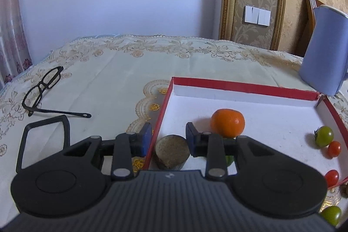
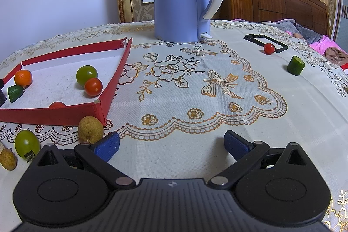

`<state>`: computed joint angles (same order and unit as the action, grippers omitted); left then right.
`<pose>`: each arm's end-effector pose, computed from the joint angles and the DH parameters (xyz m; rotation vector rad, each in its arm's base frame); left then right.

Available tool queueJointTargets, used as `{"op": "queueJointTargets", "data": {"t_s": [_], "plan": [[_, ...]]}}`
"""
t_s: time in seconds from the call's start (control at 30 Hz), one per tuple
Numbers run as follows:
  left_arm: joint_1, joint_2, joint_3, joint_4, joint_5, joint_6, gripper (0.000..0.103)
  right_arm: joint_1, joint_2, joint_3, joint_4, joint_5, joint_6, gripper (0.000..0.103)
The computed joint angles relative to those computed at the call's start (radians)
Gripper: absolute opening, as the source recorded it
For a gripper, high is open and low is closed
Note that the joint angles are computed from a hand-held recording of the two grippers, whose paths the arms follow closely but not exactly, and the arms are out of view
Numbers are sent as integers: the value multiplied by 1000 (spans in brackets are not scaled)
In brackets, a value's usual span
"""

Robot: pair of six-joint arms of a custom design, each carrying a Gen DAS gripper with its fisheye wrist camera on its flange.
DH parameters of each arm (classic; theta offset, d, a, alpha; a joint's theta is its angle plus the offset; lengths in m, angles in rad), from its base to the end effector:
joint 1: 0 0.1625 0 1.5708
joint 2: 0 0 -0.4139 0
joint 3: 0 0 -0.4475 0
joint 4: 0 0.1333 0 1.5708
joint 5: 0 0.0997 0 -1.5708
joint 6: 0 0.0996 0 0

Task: Organize fruits
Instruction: 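Carry the dark chunk into the red tray and open the left gripper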

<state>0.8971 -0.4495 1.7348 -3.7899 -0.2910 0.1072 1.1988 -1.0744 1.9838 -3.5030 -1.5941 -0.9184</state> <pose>-0.1838 -0.5968 -0.0239 0.0606 1.9246 -1.2476 -0.0993 -0.6149 0.2065 0.6092 -2.2303 1.0204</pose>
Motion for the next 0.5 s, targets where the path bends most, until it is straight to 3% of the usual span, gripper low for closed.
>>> {"op": "queueJointTargets", "data": {"t_s": [0.03, 0.1, 0.17, 0.3, 0.37, 0.5], "plan": [[0, 3, -2, -11, 0, 7, 32, 0, 0, 0, 0, 0, 0, 103], [-1, 6, -4, -9, 12, 2, 45, 0, 0, 0, 0, 0, 0, 103], [-5, 5, 3, -26, 22, -1, 64, 0, 0, 0, 0, 0, 0, 103], [-38, 17, 8, -197, 67, 155, 65, 0, 0, 0, 0, 0, 0, 103], [-63, 11, 34, -274, 76, 206, 73, 0, 0, 0, 0, -1, -1, 103], [-121, -7, 141, -267, 107, 142, 79, 0, -1, 0, 0, -1, -1, 103]]}}
